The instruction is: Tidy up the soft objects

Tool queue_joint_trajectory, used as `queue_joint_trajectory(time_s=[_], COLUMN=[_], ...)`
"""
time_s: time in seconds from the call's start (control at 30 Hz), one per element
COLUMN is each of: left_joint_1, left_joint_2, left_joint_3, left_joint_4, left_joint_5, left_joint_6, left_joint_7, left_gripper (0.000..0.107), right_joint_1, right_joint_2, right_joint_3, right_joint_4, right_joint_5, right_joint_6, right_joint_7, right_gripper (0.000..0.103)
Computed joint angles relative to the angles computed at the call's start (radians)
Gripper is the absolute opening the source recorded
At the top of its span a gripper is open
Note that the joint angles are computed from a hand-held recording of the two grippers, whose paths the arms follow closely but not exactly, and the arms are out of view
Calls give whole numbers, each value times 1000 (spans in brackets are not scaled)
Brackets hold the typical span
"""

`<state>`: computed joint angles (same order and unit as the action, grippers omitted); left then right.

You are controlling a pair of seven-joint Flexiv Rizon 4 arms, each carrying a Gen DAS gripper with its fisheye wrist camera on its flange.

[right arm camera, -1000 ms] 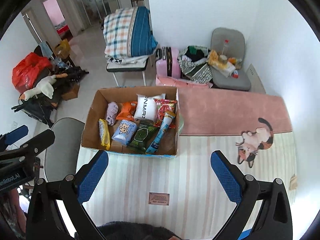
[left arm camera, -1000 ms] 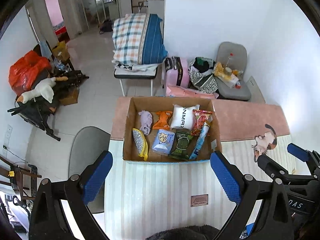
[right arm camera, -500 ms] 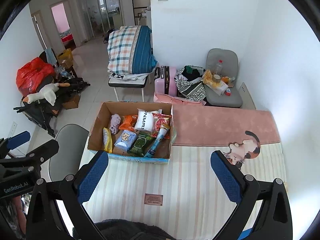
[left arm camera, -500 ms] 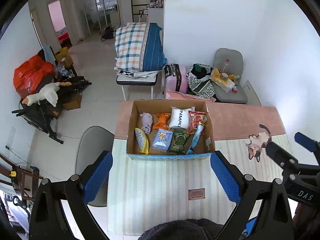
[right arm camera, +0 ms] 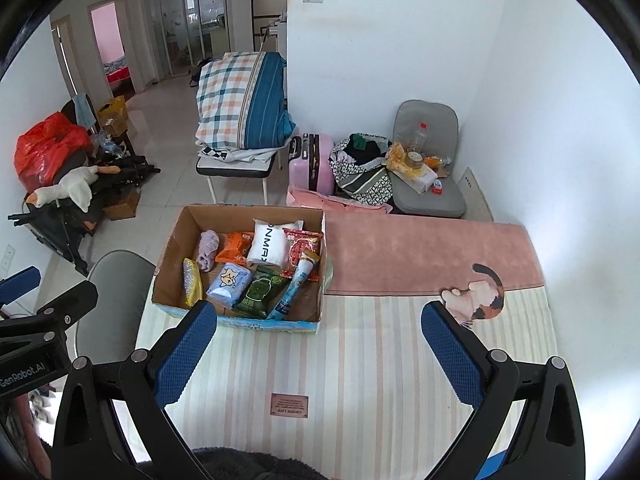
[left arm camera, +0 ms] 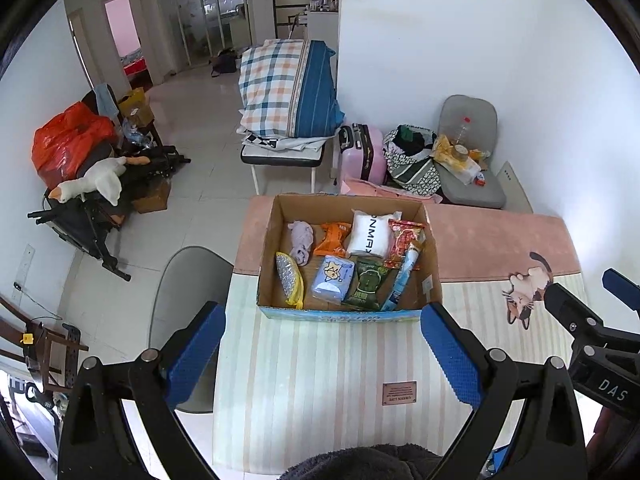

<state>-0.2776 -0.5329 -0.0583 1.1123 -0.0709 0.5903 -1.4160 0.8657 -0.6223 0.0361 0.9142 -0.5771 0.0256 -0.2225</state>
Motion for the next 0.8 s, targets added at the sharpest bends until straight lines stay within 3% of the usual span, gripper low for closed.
queue_joint_trajectory(time_s=[0.4, 0.8], left_joint_1=[-4, -11], left_joint_2=[-41, -44], left_joint_3=[9, 13], left_joint_4=[-30, -29], left_joint_5=[15, 26], left_joint_6=[-37, -17], left_joint_7=[-29, -42], left_gripper=[100, 100], right_joint_1=[-19, -21], right_joint_2=[-13, -19], right_joint_3=[6, 4], right_joint_4=[20, 22], right_joint_5=[29, 29], right_joint_6=[15, 25], right_joint_7=[-2, -2], right_gripper=[103, 103])
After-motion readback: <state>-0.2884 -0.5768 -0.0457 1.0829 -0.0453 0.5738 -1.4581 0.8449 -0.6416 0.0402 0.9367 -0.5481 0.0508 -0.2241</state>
